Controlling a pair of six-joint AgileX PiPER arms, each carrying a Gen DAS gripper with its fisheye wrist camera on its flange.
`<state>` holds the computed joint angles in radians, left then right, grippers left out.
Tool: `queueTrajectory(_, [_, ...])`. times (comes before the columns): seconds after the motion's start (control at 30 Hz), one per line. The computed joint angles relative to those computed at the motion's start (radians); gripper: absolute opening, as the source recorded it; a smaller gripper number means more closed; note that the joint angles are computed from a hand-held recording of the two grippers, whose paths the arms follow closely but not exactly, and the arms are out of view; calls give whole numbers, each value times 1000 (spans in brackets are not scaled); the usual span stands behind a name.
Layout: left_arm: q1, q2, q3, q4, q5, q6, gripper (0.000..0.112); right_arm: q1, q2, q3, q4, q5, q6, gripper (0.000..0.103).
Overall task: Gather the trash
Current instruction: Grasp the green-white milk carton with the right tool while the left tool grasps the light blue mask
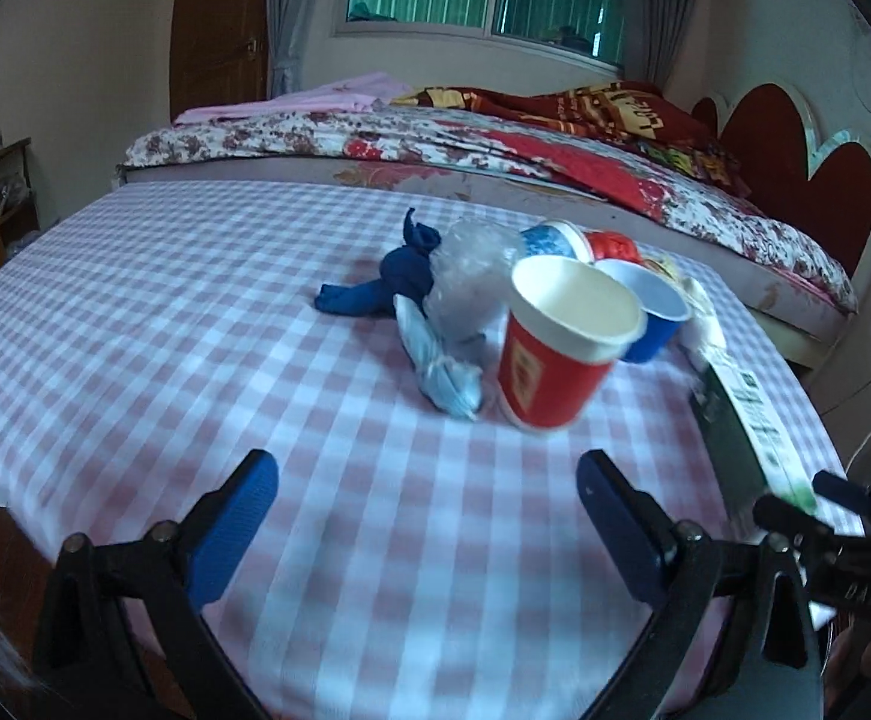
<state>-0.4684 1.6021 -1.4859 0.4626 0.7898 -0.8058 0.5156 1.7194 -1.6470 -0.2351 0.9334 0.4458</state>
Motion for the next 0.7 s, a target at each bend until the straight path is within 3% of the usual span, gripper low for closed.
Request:
queueTrajectory(0.17, [64,117,-107,-124,5,137,81,-30,67,-64,35,8,-47,74])
queueTrajectory(0.23, [80,148,-140,-168,6,170,72,-42,92,-91,46,12,-64,63])
queueTrajectory(0.43, [109,239,-260,-247,50,239,64,-65,135,-144,63,20,-84,59])
queueTrajectory(0.53, [123,266,-299,-275,67,270,51,-64,128,-132,58,12,-88,59])
queueTrajectory(0.63, [129,262,-297,-281,78,282,27,-64,113,-110,50,5,-80,59])
queueTrajectory(0.7, [138,227,-247,-304,52,296,24,-70,101,-96,64,1,-84,59])
